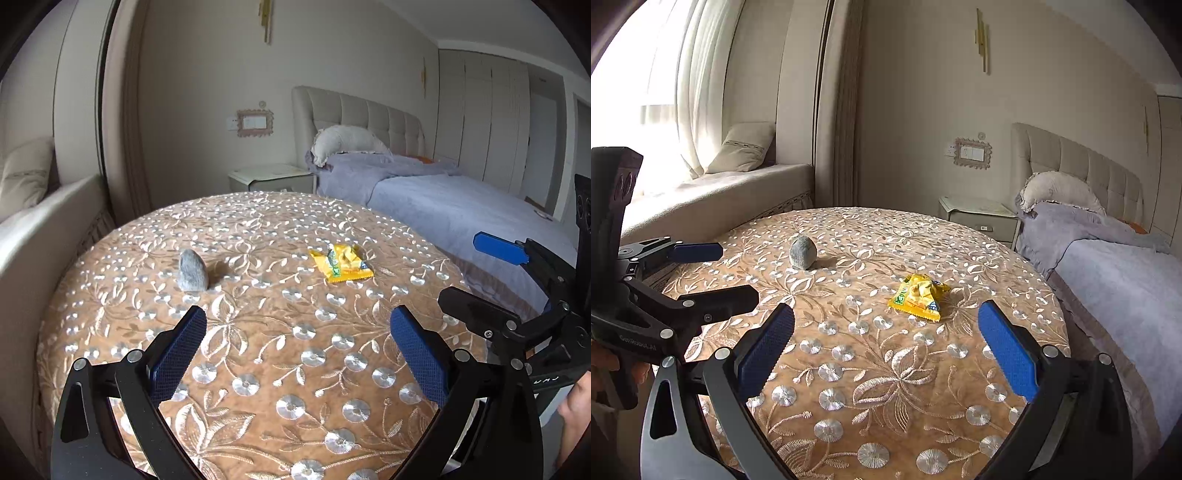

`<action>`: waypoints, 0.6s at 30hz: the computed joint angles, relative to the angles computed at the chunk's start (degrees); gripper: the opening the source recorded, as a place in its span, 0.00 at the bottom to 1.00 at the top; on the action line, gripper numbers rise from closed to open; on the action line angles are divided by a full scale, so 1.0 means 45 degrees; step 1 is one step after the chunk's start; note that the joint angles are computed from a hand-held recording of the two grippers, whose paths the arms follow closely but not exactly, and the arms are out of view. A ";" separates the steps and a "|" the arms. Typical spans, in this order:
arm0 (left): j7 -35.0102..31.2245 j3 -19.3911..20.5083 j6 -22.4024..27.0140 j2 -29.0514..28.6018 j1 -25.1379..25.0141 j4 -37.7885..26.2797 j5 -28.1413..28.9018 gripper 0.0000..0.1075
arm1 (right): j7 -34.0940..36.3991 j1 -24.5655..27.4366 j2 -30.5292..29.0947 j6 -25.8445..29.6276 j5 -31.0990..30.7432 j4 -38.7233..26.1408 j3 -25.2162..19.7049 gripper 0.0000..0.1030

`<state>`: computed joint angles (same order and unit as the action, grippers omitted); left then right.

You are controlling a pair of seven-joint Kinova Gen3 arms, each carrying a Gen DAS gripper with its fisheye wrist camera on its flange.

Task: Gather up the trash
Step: 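Return both tools to the table, then grasp the grey stone with the left tool while the right tool grasps the yellow snack bag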

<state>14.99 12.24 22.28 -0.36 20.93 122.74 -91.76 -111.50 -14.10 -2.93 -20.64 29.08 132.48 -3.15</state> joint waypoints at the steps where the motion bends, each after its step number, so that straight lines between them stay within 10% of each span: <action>1: -0.0107 -0.0097 -0.0017 -0.0009 -0.0088 -0.0022 -0.0022 0.91 | 0.0129 -0.0069 0.0167 0.0033 -0.0150 -0.0211 -0.0106 0.96; 18: -0.3717 -0.1989 -0.2384 0.1492 -0.2025 -0.1606 0.1964 0.91 | -0.1021 0.0943 0.3635 0.2163 0.1192 -0.4711 -0.2737 0.96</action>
<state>-1.73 3.29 11.55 6.35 11.82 115.52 -82.92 -116.10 -9.85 13.42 -10.90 34.44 111.28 -15.47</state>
